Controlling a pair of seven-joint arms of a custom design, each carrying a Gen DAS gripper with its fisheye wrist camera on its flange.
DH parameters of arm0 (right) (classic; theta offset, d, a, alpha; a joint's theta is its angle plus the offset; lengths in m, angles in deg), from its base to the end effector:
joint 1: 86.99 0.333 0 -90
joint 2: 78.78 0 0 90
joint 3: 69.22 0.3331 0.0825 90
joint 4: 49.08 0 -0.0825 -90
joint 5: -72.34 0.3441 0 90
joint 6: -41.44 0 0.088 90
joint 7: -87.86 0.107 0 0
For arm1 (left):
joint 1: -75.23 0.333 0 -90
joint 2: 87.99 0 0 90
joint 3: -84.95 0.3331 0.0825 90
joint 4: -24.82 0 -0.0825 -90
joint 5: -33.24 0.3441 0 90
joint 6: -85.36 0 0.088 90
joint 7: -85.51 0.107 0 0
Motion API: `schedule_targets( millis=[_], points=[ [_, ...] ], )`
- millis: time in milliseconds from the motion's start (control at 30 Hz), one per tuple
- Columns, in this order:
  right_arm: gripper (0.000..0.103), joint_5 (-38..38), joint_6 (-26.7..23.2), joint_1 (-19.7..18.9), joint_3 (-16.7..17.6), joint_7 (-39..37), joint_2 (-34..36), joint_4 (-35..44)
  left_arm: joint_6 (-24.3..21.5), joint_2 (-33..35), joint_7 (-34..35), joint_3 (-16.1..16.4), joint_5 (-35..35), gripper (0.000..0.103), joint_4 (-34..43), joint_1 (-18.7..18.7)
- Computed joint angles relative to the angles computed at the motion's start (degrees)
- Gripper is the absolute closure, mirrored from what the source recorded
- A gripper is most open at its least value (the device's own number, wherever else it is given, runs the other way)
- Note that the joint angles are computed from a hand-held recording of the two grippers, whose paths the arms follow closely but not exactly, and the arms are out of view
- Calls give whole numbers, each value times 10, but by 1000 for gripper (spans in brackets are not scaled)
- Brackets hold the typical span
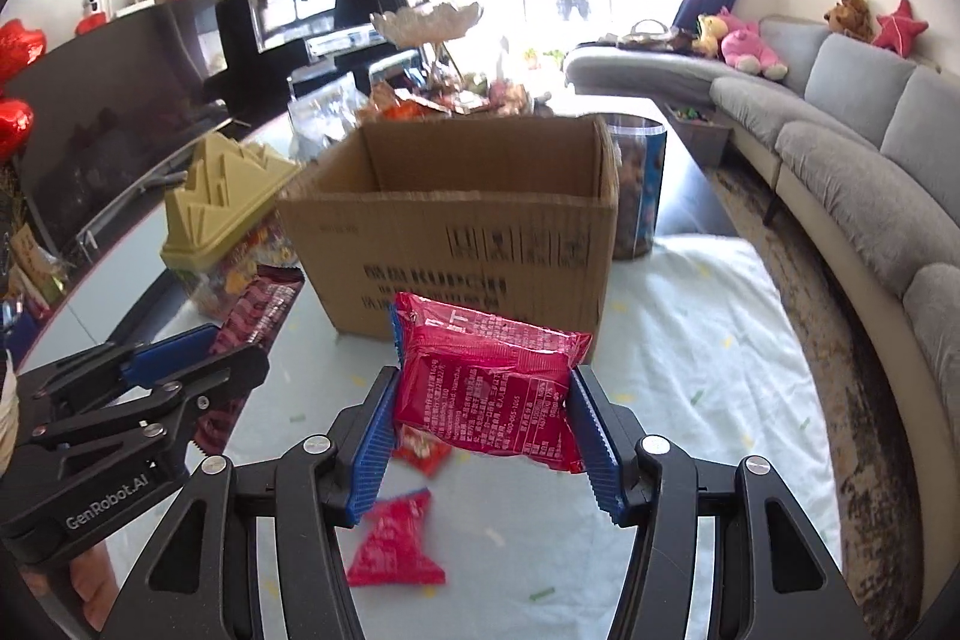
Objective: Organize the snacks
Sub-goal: 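Carry the chocolate bar and red bag up over the box, then open both tools to drop the bar and red bag into the box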
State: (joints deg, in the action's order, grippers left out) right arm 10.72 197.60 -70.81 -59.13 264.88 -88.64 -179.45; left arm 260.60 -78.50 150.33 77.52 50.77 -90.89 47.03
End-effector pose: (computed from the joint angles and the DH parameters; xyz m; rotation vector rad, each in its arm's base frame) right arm 0.4204 0.2488 0.5169 -1.5201 1.8109 -0.7714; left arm 0.4777 -0.3656 0.5140 -1.3516 2.1874 -1.1068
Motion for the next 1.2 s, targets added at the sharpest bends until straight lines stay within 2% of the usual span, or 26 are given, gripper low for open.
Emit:
schedule_targets(
  millis=[200, 367, 433, 767, 933, 1000, 1067, 1167, 1200],
  points=[
    [46, -29, -3, -7, -6, -4, 19, 52, -9, 25, 11, 11, 5, 67, 62, -4],
    [46, -40, 1, -8, -19, -23, 46, 98, -22, 55, 49, 5, -22, 67, 122, 5],
    [46, -39, 7, -8, -26, -34, 61, 118, -28, 69, 53, 14, -25, 67, 148, -2],
    [46, 18, 28, -2, -63, -114, 124, 184, -112, 164, 141, -8, -102, 67, 304, 13],
    [44, 42, 35, 1, -77, -139, 146, 206, -147, 206, 150, 3, -110, 66, 374, 2],
    [44, 59, 35, 1, -82, -156, 157, 216, -161, 221, 152, 2, -120, 63, 395, 4],
    [36, 80, 33, 2, -86, -176, 167, 226, -167, 230, 143, 13, -115, 57, 409, -4],
    [27, 63, 17, 12, -96, -159, 172, 233, -165, 230, 124, 32, -96, 49, 407, -15],
    [26, 54, 12, 16, -98, -150, 170, 231, -159, 223, 118, 36, -89, 48, 394, -17]
  ],
)
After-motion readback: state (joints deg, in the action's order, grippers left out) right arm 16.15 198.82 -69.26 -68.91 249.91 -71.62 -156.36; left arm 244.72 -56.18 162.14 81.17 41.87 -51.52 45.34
